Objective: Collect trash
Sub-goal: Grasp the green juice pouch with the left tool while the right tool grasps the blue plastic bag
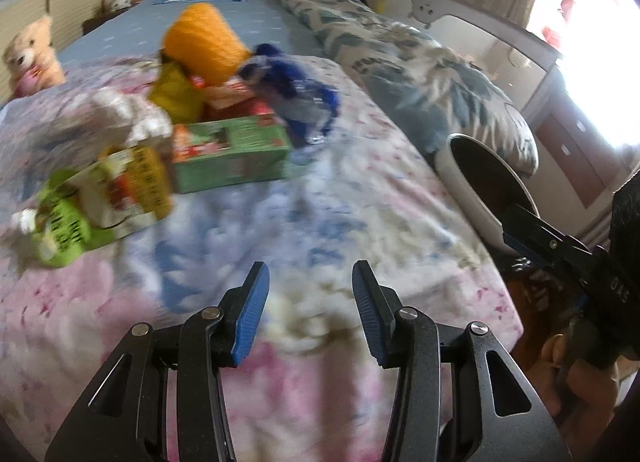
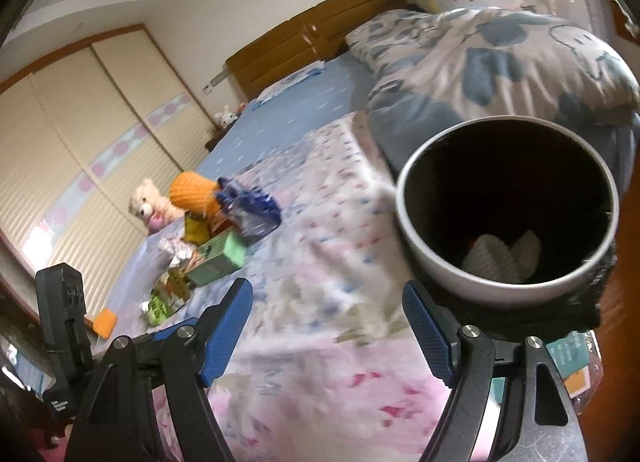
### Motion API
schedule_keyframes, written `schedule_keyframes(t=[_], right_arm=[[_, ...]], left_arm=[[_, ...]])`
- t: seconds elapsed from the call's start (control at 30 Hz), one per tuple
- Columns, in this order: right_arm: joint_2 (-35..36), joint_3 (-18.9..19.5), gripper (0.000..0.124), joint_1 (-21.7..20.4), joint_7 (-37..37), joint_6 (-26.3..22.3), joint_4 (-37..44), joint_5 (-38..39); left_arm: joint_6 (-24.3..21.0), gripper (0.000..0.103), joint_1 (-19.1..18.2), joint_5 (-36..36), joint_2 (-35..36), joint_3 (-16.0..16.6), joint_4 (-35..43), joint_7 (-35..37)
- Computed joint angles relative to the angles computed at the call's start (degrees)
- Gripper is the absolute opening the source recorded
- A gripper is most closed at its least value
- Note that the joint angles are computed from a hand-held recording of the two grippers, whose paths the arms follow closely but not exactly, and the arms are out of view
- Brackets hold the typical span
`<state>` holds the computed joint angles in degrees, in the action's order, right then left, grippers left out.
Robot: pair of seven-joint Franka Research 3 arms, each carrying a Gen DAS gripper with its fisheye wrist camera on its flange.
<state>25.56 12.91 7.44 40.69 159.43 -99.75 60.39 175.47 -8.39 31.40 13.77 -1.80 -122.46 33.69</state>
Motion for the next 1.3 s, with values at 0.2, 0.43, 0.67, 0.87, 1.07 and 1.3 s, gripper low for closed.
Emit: schedule_keyframes(t=[0.2,0.43,0.67,0.87,1.07,1.3], right_arm=[[0.9,0.5,0.080,1.5,0.6,-0.7,0.7,-1.8],[2.5,1.1,0.081,3.1,1.6,-1.6,2.5,-4.6],[4.9,1.5,0.081,4.3,2.8,-2.4,5.8,-7.9],[7.3,1.6,0.081,5.0,4.5,-3.1,9.1,-11.1],[10.2,1.7,0.081,5.4,6.5,-4.1,13.2,-14.2],[14.8,1.2,0.083,6.6,9.3,-5.7,20.2,-19.0]], left_arm=[[0.9,0.046,-0.3,3.7,-2.7,3.2,-4.1,-5.2],[1.1,0.047,2.2,7.7,-5.2,3.8,-7.8,-10.4],[1.0,0.053,5.3,12.0,-7.1,3.9,-10.2,-16.6],[2.8,0.062,8.6,10.2,-7.6,2.8,-11.9,-17.6],[6.5,0.071,11.4,1.5,-6.7,1.1,-12.5,-11.8],[6.9,0.076,13.5,-8.2,-4.7,-0.6,-10.7,-4.2]])
